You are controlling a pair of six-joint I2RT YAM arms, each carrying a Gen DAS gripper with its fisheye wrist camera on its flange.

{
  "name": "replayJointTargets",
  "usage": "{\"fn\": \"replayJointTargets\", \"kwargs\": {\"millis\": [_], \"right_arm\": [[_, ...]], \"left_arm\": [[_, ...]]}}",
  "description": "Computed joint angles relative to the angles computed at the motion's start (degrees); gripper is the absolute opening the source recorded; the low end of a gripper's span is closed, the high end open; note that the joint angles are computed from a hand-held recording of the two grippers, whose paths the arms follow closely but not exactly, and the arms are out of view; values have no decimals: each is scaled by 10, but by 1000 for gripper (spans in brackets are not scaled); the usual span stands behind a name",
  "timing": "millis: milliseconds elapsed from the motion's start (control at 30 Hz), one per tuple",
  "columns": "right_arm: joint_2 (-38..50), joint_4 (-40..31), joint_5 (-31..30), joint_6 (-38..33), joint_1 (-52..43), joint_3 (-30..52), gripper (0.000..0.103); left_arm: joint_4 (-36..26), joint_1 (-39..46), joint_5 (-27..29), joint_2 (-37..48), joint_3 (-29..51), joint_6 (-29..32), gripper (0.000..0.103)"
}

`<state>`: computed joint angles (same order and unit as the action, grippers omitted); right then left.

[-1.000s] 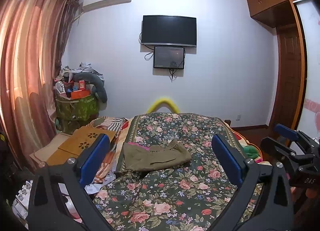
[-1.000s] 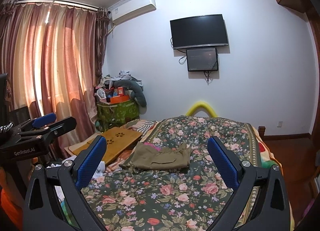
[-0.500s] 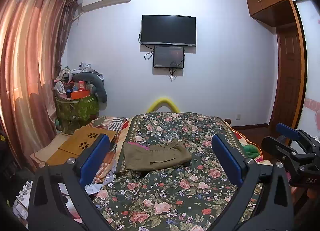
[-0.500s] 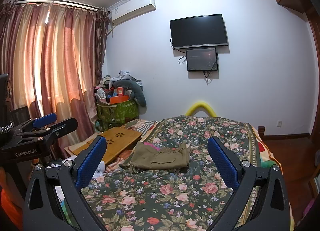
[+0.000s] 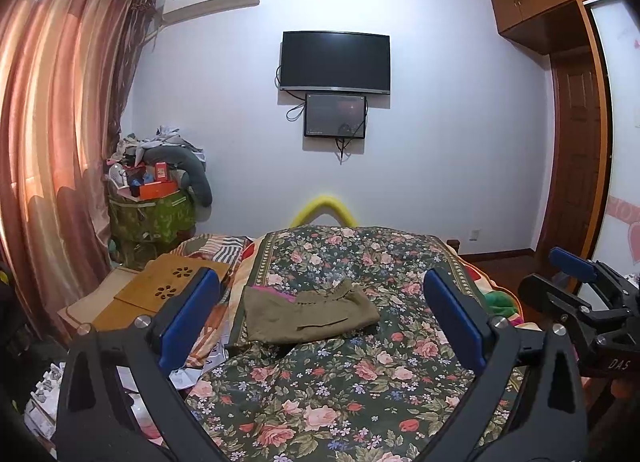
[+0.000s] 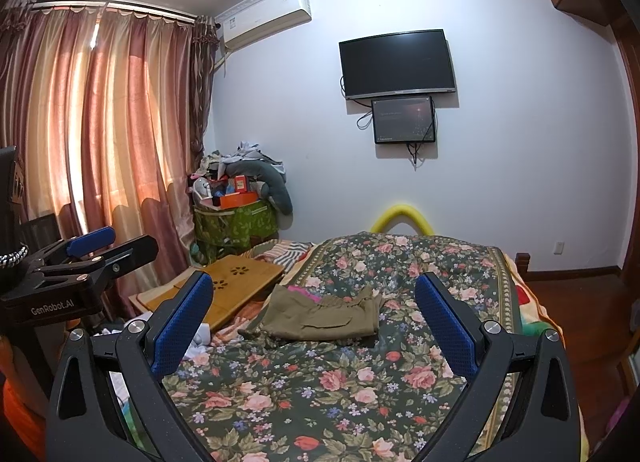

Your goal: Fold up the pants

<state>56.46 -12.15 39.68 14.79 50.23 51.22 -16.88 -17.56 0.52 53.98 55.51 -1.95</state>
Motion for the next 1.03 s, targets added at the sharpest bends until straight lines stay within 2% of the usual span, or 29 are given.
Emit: {"fn": "replayJointTargets", "kwargs": {"millis": [600, 1033], "right_arm": [[3, -4, 9, -1, 6, 6, 100], [8, -8, -4, 3, -7, 8, 101]], "left_arm": [[3, 3, 31, 0, -1, 5, 103], [11, -7, 24, 3, -9, 7, 103]]}}
